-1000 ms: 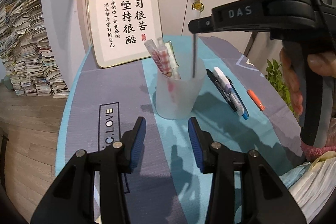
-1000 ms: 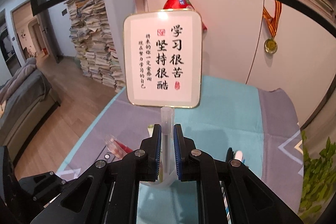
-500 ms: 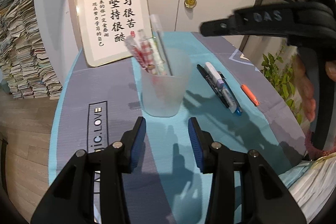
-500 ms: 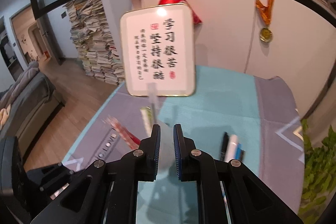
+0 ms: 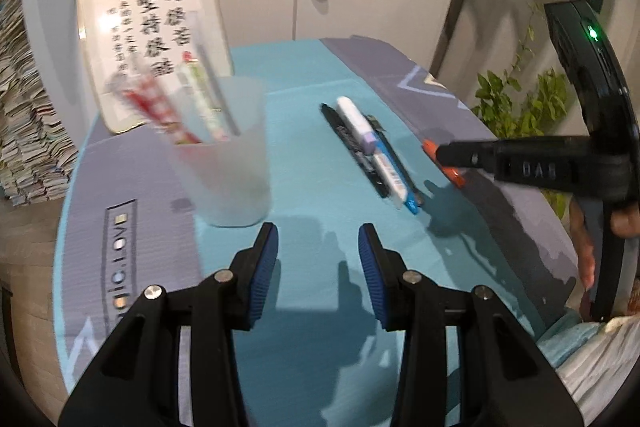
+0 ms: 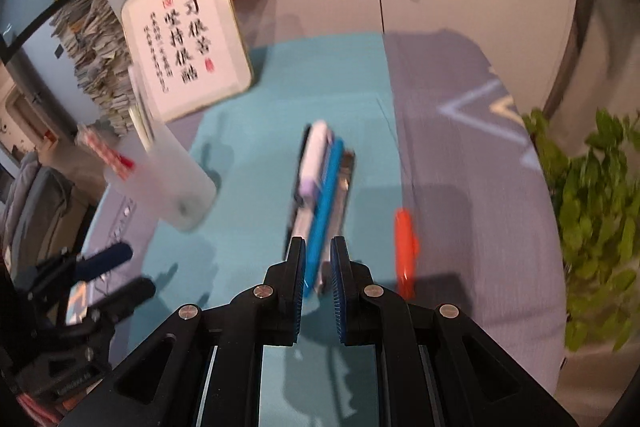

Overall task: Organize stationery
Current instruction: 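Grasp the black marker with the left tool while the right tool moves toward the blue pen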

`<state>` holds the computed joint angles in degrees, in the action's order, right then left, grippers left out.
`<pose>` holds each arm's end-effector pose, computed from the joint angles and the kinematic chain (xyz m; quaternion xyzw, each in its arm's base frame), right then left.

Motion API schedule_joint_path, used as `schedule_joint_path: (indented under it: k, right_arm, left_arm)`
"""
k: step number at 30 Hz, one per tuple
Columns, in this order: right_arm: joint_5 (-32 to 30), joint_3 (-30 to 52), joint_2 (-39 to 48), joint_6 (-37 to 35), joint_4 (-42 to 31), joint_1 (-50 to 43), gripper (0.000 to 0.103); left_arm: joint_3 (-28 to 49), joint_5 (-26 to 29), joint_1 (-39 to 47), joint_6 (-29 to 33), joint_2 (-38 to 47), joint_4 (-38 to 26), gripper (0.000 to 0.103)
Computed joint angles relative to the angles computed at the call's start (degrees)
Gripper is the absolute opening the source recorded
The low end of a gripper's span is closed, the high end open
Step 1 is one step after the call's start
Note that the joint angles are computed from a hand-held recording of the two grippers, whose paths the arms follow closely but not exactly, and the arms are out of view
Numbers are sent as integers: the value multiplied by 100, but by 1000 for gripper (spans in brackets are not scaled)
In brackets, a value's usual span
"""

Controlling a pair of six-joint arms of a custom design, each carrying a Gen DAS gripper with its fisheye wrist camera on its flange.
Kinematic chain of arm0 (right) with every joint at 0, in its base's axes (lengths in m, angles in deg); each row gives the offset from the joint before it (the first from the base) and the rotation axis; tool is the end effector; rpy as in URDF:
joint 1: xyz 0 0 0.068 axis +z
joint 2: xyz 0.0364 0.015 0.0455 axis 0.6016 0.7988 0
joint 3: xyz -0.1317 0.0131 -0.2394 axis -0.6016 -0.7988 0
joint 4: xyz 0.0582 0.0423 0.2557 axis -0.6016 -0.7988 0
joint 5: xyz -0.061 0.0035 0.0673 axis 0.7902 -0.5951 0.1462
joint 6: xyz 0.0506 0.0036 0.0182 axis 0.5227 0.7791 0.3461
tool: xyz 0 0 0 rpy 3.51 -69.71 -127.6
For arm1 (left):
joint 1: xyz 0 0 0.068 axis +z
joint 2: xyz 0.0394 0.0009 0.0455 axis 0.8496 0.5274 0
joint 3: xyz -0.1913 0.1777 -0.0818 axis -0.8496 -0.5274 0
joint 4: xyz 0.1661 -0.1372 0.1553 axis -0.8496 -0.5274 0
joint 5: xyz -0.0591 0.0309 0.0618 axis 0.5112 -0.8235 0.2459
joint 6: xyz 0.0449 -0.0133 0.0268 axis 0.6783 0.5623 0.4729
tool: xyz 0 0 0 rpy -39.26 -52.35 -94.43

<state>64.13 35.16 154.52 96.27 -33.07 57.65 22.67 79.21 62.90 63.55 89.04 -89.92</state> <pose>0.2757 0.1076 0.1460 -0.0702 0.9476 0.1345 0.2812 0.2246 0.0073 0.1541 0.1417 0.9241 -0.0918 0.3427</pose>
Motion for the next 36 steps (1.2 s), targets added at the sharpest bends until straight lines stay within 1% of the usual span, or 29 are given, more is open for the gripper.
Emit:
schedule_joint_path:
  k: [2,7,9,12,15,22,26,30,32,33,35,36]
  right_arm:
    - [-159,-166,8,-67,115,-95,12]
    - [-417,-436,53,-197,353,-213,12]
    - [-513,-537,60,-226,445,-275,12]
    - [-654,-600,132,-292,546,-374,12]
    - [-722,-571,257,-377,597,-387,12]
    - [-913,-388,730,-483,730,-440,13]
    - [-1004,-399,783,-552,849,-508,13]
    - [-934,-415,777,-661,885,-461,13]
    - [-917,-429,760,-703,884,-456,13]
    - [-911,-436,748,-712,876,-452,13]
    - [-843,-418,748,-754,854,-408,13]
    - [-822,-400,756,-767,838,-401,13]
  left_arm:
    - [25,-188,-298,-141,126,93,40]
    - [233,-426,-851,-510,620,311,40]
    - [308,-673,-1080,-660,822,457,40]
    - [405,-1265,-1423,-860,1167,789,40]
    - [554,-1504,-1516,-924,1480,924,40]
    - [1002,-1469,-1612,-1138,2057,861,39]
    - [1221,-1715,-1748,-1189,2351,903,39]
    - [1422,-1743,-1751,-1271,2594,823,40]
    - [1447,-1730,-1730,-1330,2664,888,41]
    - [1455,-1706,-1720,-1315,2661,867,39]
    - [1406,-1666,-1712,-1229,2605,862,22]
    - [1366,-1615,-1711,-1145,2541,811,10]
